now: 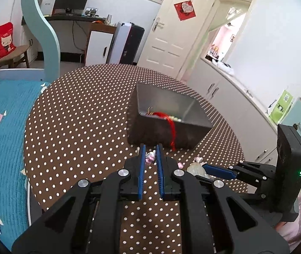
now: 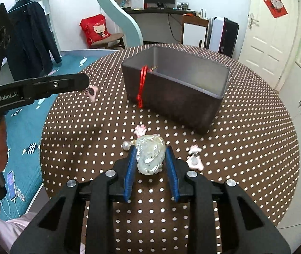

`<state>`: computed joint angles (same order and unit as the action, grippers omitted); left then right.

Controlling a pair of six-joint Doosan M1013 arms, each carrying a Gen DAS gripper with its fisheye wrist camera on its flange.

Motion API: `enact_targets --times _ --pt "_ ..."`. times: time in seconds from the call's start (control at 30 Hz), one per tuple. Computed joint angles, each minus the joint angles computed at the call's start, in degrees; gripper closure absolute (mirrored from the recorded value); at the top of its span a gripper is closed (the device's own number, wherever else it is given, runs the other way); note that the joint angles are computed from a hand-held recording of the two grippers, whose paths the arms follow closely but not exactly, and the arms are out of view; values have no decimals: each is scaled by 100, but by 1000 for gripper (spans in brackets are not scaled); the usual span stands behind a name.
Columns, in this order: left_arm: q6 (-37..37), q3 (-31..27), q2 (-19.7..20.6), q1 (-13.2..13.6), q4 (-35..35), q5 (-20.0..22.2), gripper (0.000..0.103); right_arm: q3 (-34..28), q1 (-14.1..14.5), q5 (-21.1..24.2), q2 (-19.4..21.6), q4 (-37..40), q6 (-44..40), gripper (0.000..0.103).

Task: Organize jewelry
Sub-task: 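Carry the pink charm and jade pendant into the grey box with both tools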

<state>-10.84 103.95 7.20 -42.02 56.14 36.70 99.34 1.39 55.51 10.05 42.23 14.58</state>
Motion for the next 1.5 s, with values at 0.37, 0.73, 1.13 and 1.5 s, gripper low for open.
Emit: enact_targets --times 0.37,0.73,1.13,1.5 --pt "39 -211 51 61 380 -26 93 -319 -105 267 80 600 -77 77" --pt "735 -642 355 359 41 -399 93 -801 7 357 399 750 266 77" --pt "1747 -1133 835 782 -946 -884 93 -1248 227 264 782 355 686 77" --pt "2422 -1310 1102 1017 -1646 -949 93 -1361 381 212 936 17 812 76"
